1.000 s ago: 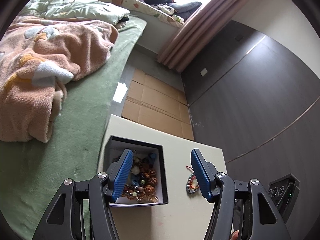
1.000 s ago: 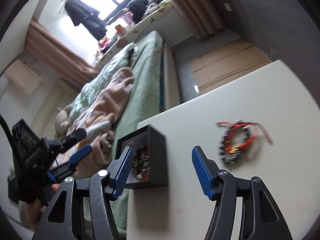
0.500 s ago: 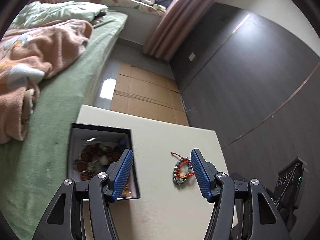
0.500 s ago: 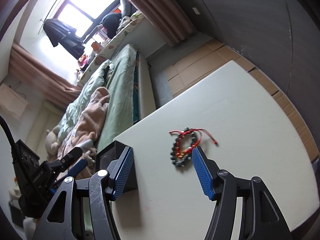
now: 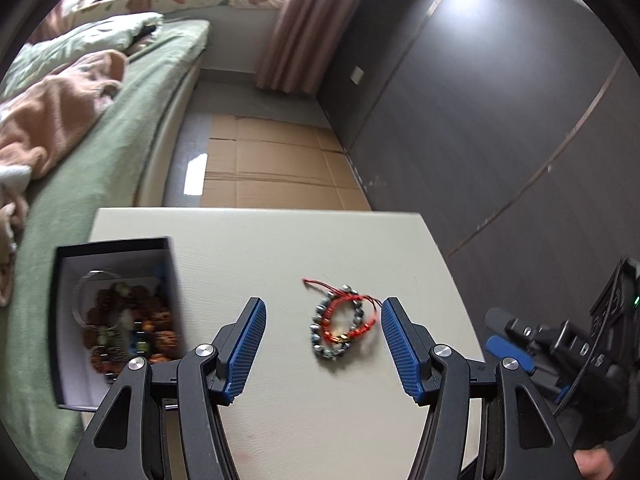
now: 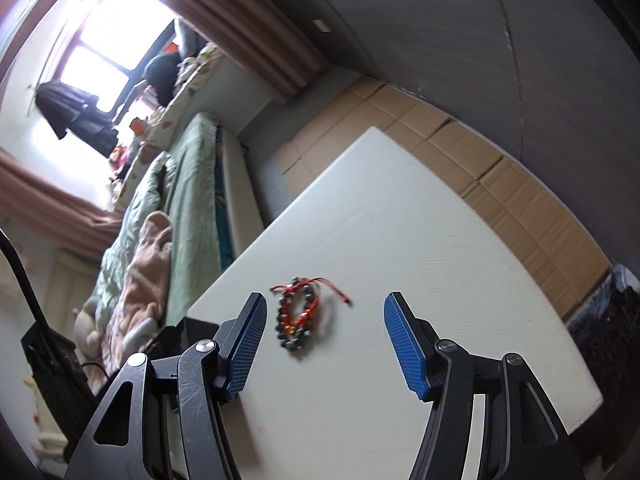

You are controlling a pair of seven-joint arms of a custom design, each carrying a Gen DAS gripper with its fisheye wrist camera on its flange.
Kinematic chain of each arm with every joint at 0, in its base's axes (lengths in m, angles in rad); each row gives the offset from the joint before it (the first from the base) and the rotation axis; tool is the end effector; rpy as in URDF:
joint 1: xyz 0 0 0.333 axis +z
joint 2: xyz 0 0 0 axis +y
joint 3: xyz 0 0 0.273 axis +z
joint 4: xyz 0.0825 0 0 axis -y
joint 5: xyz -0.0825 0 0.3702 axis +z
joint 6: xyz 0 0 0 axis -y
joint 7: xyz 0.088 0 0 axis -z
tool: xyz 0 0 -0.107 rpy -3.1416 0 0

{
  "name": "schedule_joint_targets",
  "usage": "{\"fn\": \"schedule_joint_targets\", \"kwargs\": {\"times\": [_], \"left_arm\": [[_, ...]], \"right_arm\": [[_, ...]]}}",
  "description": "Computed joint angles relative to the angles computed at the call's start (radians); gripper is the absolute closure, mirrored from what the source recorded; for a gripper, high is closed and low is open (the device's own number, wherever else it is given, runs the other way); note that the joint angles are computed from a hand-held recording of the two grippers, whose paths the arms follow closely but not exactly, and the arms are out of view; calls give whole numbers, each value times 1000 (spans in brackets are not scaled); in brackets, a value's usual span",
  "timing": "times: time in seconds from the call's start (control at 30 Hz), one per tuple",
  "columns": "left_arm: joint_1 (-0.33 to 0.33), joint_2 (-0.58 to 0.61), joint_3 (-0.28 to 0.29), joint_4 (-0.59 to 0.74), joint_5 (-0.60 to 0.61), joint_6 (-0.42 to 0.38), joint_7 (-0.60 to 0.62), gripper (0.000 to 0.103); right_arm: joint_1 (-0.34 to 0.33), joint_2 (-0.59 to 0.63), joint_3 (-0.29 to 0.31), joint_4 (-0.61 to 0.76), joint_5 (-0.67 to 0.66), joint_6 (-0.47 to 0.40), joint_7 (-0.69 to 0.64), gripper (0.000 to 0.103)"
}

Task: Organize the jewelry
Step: 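Grasp the red-string bracelet with the left gripper and lift it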

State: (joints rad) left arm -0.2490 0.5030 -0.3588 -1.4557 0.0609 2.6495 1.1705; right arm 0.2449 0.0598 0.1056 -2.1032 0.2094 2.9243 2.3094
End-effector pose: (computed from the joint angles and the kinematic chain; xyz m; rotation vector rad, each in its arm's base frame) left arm 0.6104 -0.3643 0.4602 -1.8605 2.1521 -1.0735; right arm 0.5576 0.1891 0.4446 -1.1318 2.0881 -0.0721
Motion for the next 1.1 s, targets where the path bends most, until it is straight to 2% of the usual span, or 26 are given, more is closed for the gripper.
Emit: {"fn": "schedule_joint_targets", "kwargs": {"times": [0.13, 0.27, 0.57, 0.73, 0.83, 0.9, 0.93, 1.0, 1.1], "left_arm": [[-50, 70, 18, 90, 56, -58, 8, 42], [-106, 129, 48, 164, 125, -95, 9, 42], [-225, 279, 126, 380, 256, -240, 3, 42], [-250, 324, 152, 446, 294, -259, -10, 43], [-255, 336, 155, 458, 303, -258, -2, 58], [-248, 334, 146, 448, 297, -245, 10, 77], [-235, 344, 127, 464, 273, -256, 33, 91], [-222, 331, 119, 441, 248, -239, 27, 95], [-194, 293, 103, 385, 218, -203, 28, 95]], "right_arm": [[-1, -11, -19, -8, -65, -23, 74, 41], [-8, -24, -26, -16, -63, -35, 71, 41], [-16, -37, -38, -34, 53, -6, -6, 41], [-21, -24, -33, -17, 122, -13, -62, 41], [-25, -15, -27, -7, 149, -14, -88, 41], [-27, -10, -23, -4, 167, -16, -100, 41], [-28, -10, -20, -6, 175, -15, -105, 41], [-30, -9, -17, -7, 194, -14, -119, 41], [-29, -7, -17, -6, 189, -15, -111, 41]]}}
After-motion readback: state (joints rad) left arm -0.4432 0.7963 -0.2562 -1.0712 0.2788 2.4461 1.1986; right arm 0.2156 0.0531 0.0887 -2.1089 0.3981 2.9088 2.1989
